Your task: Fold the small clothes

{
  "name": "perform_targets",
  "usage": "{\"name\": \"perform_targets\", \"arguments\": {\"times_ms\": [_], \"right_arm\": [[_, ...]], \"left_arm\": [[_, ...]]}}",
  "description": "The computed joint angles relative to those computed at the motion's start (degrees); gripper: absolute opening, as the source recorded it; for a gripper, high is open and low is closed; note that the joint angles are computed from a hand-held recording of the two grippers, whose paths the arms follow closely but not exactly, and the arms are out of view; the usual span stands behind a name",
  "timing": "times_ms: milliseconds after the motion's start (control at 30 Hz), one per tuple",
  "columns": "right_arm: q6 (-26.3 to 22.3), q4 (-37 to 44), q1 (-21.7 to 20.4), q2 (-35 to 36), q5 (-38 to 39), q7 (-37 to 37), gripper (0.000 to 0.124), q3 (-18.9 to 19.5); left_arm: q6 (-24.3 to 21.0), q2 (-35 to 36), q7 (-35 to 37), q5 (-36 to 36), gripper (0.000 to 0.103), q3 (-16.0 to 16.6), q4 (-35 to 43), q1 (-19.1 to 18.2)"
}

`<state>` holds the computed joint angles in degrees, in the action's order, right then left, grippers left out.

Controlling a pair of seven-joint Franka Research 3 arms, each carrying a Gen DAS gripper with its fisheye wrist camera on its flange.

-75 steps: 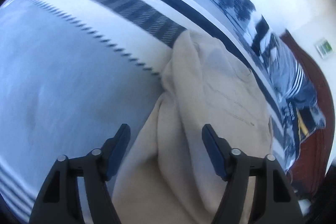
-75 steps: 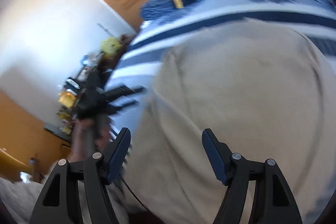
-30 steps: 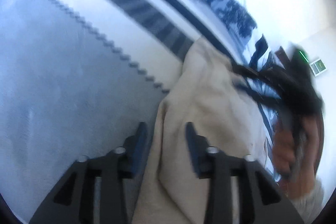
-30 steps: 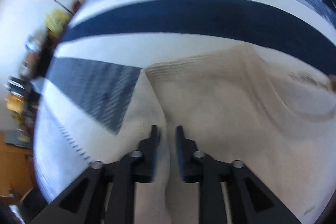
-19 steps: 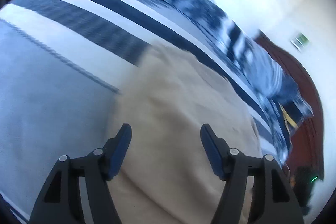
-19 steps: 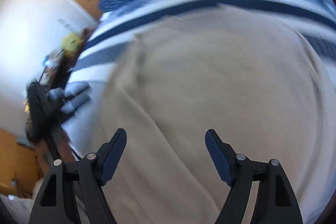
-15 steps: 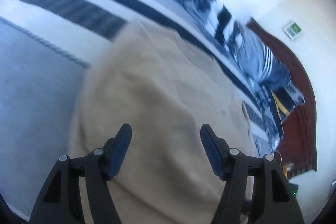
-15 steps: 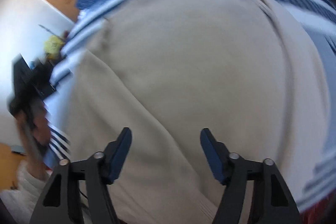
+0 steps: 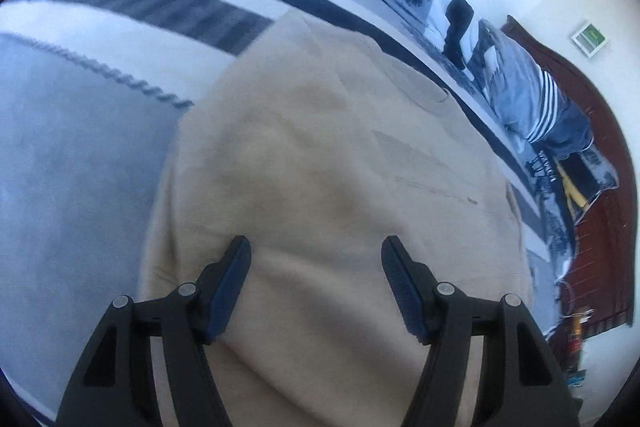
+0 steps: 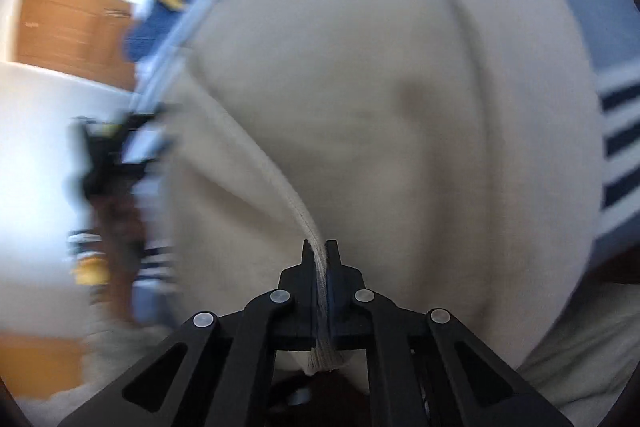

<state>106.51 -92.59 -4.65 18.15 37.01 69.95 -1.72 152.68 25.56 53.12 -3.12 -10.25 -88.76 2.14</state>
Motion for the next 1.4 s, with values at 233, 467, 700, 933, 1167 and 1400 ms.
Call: {"name": "perform_targets", "arguments": {"times_ms": [233,467,700,933,1167,1400], "right_arm": [[4.78,-0.74,3.35,-0.49,-7.07,-2.17,0.007,0.03],[1.94,0.21,-0.56,-3.24,1.44,-3.98,0.067,-0.13],[3.66,-5.44,-2.78,-10.03,3.95,-8.94,0.068,-2.67],[4.54,-9.79,-4.19,-14.51,8.4,-12.52,0.078,-4.68],[6.13,-9.48,-5.82,-17.42,10.75,-15.57,0.084,-7.05],[2.89,-3.7,-8.81,-14.16,15.29,-15.11,0.084,-8.61]], "left_arm": [[-4.95,0.62,-5.67,7.55,0.067,4.07,1.63,-2.08],[-2.26,-8.05,-6.86,13.09,0.067,3.02,-7.56,-4.8],[-4.67,-21.1,-16.57,22.52,0.078,0.25,-19.83,-12.28],[-16.55,-25.46,-25.7,32.46,0.089,-5.25,-18.22,-18.78],[-27.83,-19.73,-24.59,38.62,0.089,-6.59,-5.34,-24.32],[-22.63,-14.93,-15.71,25.99,0.089,-6.09,-1.13,-24.52]]}}
